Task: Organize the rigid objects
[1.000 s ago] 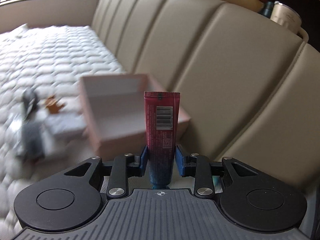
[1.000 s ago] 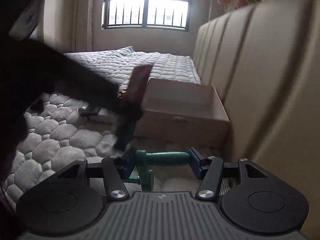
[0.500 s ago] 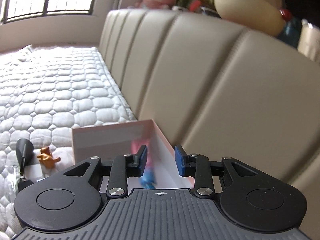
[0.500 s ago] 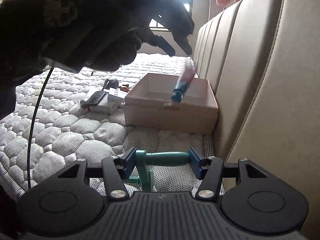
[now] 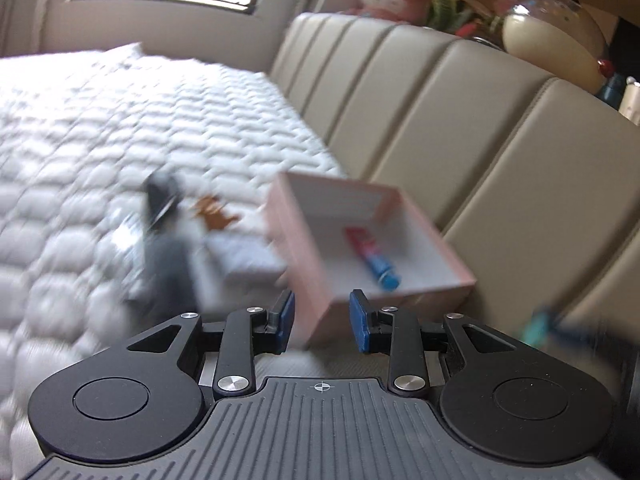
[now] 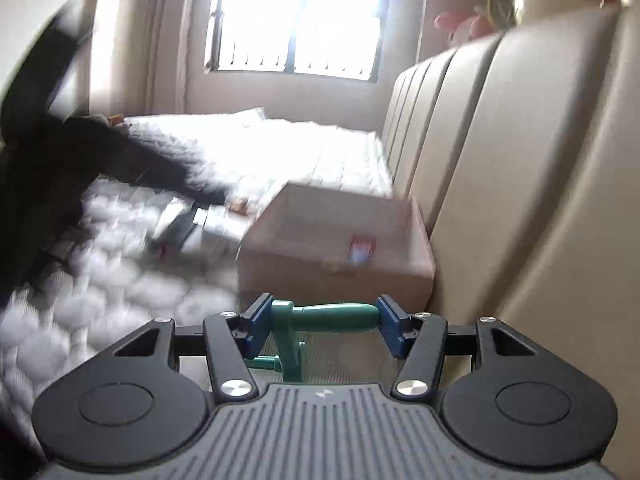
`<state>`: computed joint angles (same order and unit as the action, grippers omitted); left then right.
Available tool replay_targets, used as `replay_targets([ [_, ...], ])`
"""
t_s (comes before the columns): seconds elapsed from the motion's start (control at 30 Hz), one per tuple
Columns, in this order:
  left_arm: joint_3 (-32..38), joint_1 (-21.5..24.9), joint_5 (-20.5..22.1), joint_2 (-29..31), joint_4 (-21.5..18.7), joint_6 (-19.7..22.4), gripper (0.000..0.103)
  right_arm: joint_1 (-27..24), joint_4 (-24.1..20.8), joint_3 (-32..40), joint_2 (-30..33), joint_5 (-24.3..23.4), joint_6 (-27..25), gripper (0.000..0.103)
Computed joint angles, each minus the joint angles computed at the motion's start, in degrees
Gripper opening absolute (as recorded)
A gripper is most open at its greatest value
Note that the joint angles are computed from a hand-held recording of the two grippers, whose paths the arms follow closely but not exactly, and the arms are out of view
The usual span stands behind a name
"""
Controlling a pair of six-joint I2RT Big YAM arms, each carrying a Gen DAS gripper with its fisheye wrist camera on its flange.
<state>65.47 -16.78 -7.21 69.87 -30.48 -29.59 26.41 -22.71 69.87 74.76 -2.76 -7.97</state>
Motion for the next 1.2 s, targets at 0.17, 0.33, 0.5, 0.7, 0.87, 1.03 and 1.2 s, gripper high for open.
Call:
replay_targets([
  [0.17, -6.35, 1.36, -0.65, -6.07, -2.86, -1.38, 0.033, 1.18, -0.79, 14.4, 9.08, 2.45, 5.45, 0.056],
  [0.33, -11.2, 2.82, -2.73, -11.71, -4.71, -1.31, 0.033, 2.13, -6.05, 30.38, 19.87, 4.56, 5.17, 0.08],
  [0.5, -13.23, 6.17, -1.79, -13.6, -5.27, -2.02, 0.033, 2.06, -7.4, 27.18, 19.14, 5.31, 8.18, 0.081],
  [0.7, -11.67, 7.88, -0.75, -10.4, 0.07, -0.27, 0.033, 3.61, 2.87, 7.23, 11.23, 7.86, 3.81, 0.081],
  [0.87, -5.46, 7.52, 3.18, -3.56, 4.23, 9.24, 0.033, 4.57, 9.39, -3.41, 6.89, 6.11, 1.82, 0.081],
  [1.03, 5.79, 11.28, 4.31, 5.75, 1.94, 8.28, 0.033, 4.31, 11.21, -6.19, 5.84, 2.81, 1.9, 0.081],
  [1.2, 20.48, 14.66, 2.77, 17.6, -9.51, 2.17, 0.033, 4.14, 11.58, -5.97, 6.74, 2.22, 2.51, 0.081],
])
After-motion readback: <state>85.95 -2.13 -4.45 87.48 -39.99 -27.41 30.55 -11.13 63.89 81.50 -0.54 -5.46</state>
